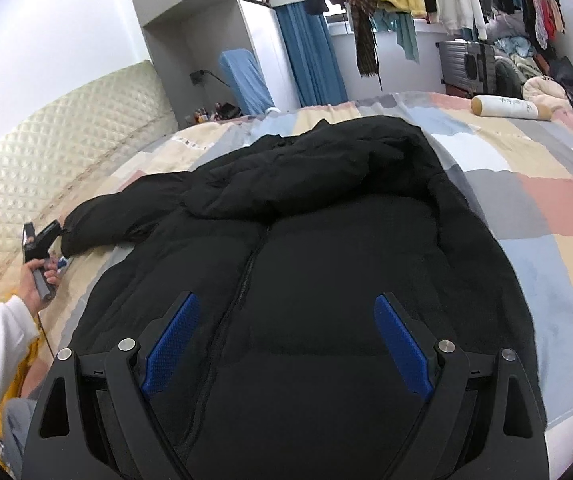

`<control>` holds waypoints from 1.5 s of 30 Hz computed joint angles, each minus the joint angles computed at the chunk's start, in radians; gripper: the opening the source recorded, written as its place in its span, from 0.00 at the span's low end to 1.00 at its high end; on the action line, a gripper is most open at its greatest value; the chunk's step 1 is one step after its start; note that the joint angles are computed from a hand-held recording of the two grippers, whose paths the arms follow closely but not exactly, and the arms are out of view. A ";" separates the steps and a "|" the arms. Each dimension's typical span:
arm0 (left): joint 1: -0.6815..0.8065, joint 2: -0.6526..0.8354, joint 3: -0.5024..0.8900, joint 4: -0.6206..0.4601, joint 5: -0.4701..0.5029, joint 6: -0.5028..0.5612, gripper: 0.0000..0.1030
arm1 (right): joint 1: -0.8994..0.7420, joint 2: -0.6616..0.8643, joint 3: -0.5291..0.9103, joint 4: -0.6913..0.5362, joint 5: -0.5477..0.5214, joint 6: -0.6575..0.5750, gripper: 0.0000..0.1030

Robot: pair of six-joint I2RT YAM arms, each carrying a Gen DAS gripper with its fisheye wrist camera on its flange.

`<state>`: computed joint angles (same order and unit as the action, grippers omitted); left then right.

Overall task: Fold large clothes
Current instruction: 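Grasp the other sleeve cuff with the left tool, then lift the sleeve with the left tool and fold it across the jacket front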

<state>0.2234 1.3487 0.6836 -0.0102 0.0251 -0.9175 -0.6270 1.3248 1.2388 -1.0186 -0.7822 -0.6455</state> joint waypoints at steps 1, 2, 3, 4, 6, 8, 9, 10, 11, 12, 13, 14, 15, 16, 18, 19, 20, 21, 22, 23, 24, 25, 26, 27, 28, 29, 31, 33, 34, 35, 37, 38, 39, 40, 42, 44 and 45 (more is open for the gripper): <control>0.025 0.020 -0.016 0.051 0.024 -0.007 0.99 | 0.020 -0.004 -0.010 0.023 0.016 0.026 0.86; 0.055 0.051 -0.033 0.123 0.061 -0.018 0.99 | 0.036 -0.005 -0.015 0.038 0.029 0.044 0.86; 0.069 0.072 -0.034 0.157 0.076 -0.025 0.99 | 0.057 -0.006 -0.022 0.062 0.047 0.070 0.86; 0.082 0.101 -0.037 0.206 0.091 -0.034 0.99 | 0.080 -0.006 -0.029 0.088 0.067 0.100 0.86; 0.090 0.144 -0.028 0.257 0.101 -0.039 0.99 | 0.109 -0.002 -0.038 0.122 0.100 0.143 0.86; 0.084 0.167 -0.026 0.299 0.083 -0.054 0.99 | 0.128 0.005 -0.045 0.152 0.126 0.181 0.86; 0.076 0.168 -0.033 0.322 0.068 -0.068 0.98 | 0.136 0.009 -0.047 0.169 0.142 0.200 0.86; 0.072 0.168 -0.040 0.348 0.055 -0.081 0.93 | 0.144 0.011 -0.047 0.179 0.154 0.214 0.86; 0.076 0.179 -0.028 0.352 0.054 -0.087 0.88 | 0.148 0.014 -0.046 0.189 0.168 0.228 0.86; 0.077 0.184 -0.017 0.351 0.050 -0.094 0.84 | 0.147 0.018 -0.045 0.194 0.176 0.236 0.86; 0.078 0.181 -0.012 0.350 0.050 -0.097 0.73 | 0.150 0.022 -0.042 0.199 0.182 0.244 0.86; 0.078 0.179 0.001 0.338 0.046 -0.094 0.63 | 0.151 0.022 -0.041 0.201 0.187 0.249 0.86; 0.077 0.176 0.018 0.317 0.032 -0.083 0.57 | 0.150 0.020 -0.041 0.201 0.190 0.245 0.86; 0.066 0.152 0.025 0.281 0.003 -0.070 0.47 | 0.150 0.016 -0.042 0.198 0.191 0.241 0.86; 0.046 0.091 0.047 0.197 -0.067 -0.044 0.30 | 0.142 0.014 -0.034 0.183 0.182 0.225 0.86; 0.041 0.051 0.048 0.158 -0.099 -0.032 0.21 | 0.137 0.010 -0.033 0.178 0.178 0.219 0.86; 0.035 0.015 0.066 0.101 -0.134 -0.018 0.11 | 0.127 0.004 -0.030 0.169 0.168 0.205 0.86; 0.029 -0.016 0.084 0.054 -0.165 -0.002 0.11 | 0.122 0.000 -0.028 0.162 0.161 0.197 0.86; 0.016 -0.049 0.107 -0.001 -0.204 0.009 0.09 | 0.113 -0.001 -0.021 0.148 0.148 0.181 0.86; -0.003 -0.080 0.137 -0.060 -0.247 0.019 0.07 | 0.101 -0.004 -0.014 0.129 0.133 0.159 0.86; -0.023 -0.102 0.166 -0.111 -0.282 0.027 0.06 | 0.086 -0.009 -0.011 0.116 0.118 0.140 0.86; -0.048 -0.119 0.206 -0.171 -0.322 0.041 0.06 | 0.071 -0.010 -0.006 0.106 0.102 0.124 0.86; -0.082 -0.132 0.252 -0.239 -0.371 0.055 0.05 | 0.061 -0.010 0.001 0.091 0.088 0.107 0.86; -0.109 -0.137 0.295 -0.291 -0.411 0.064 0.05 | 0.055 -0.007 0.008 0.080 0.080 0.097 0.86; -0.146 -0.144 0.347 -0.353 -0.460 0.071 0.05 | 0.038 -0.005 0.016 0.062 0.061 0.078 0.86; -0.177 -0.150 0.387 -0.400 -0.500 0.078 0.05 | 0.028 -0.002 0.024 0.048 0.049 0.062 0.86; -0.216 -0.155 0.443 -0.456 -0.548 0.095 0.04 | 0.011 -0.002 0.030 0.030 0.034 0.025 0.86; -0.266 -0.144 0.517 -0.513 -0.593 0.098 0.04 | -0.007 0.003 0.040 -0.002 0.016 -0.022 0.86; -0.297 -0.139 0.559 -0.548 -0.620 0.100 0.04 | -0.015 0.005 0.043 -0.011 0.008 -0.037 0.86; -0.316 -0.128 0.586 -0.562 -0.637 0.108 0.04 | -0.035 0.004 0.046 -0.028 -0.013 -0.065 0.86; -0.380 -0.092 0.676 -0.621 -0.700 0.140 0.04 | -0.061 0.013 0.058 -0.059 -0.041 -0.110 0.86; -0.413 -0.076 0.712 -0.652 -0.735 0.149 0.04 | -0.068 0.020 0.066 -0.072 -0.048 -0.121 0.86; -0.439 -0.047 0.762 -0.678 -0.761 0.166 0.04 | -0.077 0.028 0.076 -0.085 -0.060 -0.126 0.86; -0.471 -0.026 0.808 -0.708 -0.788 0.175 0.04 | -0.087 0.036 0.088 -0.095 -0.075 -0.132 0.86; -0.522 0.042 0.933 -0.776 -0.838 0.190 0.04 | -0.094 0.034 0.091 -0.071 -0.087 -0.123 0.86; -0.570 0.112 1.065 -0.846 -0.879 0.194 0.04 | -0.097 0.032 0.089 -0.050 -0.082 -0.121 0.86; -0.591 0.144 1.122 -0.870 -0.894 0.199 0.04 | -0.099 0.034 0.091 -0.044 -0.080 -0.118 0.87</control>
<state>-0.3675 1.4924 1.8058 -0.8802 -0.8686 -0.7188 -0.7258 1.3590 1.3298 -1.0621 -0.8620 -0.7634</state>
